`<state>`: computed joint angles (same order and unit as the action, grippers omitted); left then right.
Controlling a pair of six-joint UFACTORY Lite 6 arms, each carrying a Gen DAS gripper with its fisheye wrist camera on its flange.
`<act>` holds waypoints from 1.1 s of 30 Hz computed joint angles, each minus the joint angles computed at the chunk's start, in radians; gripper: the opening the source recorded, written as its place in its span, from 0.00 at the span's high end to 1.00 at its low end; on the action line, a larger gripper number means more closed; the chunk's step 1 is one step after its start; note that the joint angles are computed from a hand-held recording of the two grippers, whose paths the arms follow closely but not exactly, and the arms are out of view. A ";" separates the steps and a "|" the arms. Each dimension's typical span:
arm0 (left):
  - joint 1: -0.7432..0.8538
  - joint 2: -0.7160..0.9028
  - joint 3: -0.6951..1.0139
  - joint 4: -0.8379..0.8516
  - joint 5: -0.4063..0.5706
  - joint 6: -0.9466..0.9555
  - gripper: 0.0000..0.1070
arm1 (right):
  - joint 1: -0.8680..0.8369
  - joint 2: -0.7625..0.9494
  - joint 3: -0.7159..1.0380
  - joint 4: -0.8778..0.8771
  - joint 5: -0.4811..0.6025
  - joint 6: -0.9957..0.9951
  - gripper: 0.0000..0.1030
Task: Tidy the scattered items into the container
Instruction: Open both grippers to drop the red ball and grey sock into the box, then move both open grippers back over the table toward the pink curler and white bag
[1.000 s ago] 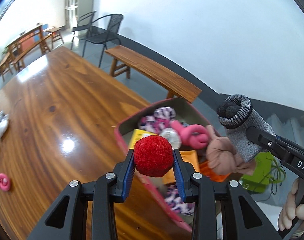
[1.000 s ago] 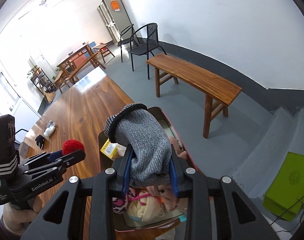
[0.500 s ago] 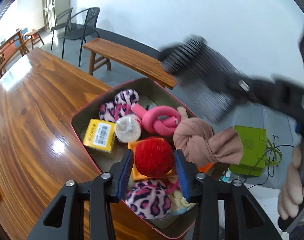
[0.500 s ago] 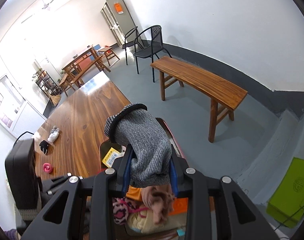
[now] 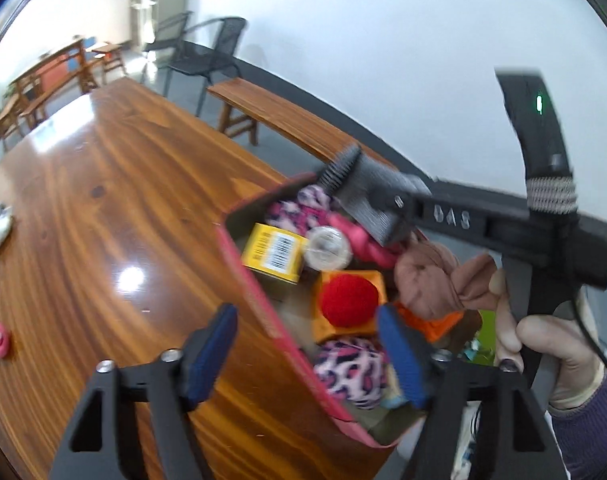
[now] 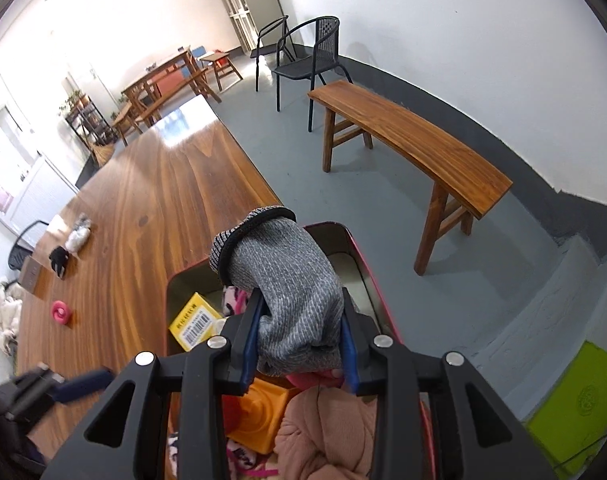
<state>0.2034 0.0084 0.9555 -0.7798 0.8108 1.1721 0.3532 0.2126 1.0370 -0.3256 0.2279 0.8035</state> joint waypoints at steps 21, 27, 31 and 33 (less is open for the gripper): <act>0.557 0.311 0.353 0.021 0.095 0.013 0.19 | 0.184 0.007 0.173 -0.268 0.167 0.326 0.29; 0.720 0.490 0.571 0.039 0.119 -0.037 0.19 | 0.326 0.121 0.367 -0.372 0.256 0.420 0.26; 0.792 0.621 0.751 0.073 0.145 -0.103 0.19 | 0.390 0.284 0.588 -0.225 0.262 0.254 0.25; 0.812 0.680 0.828 0.088 0.152 -0.127 0.19 | 0.415 0.399 0.739 -0.122 0.284 0.140 0.25</act>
<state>1.0153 0.6883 1.7835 -0.6919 0.9633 1.0449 0.7679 0.6111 1.7758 -0.4478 0.5116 0.9439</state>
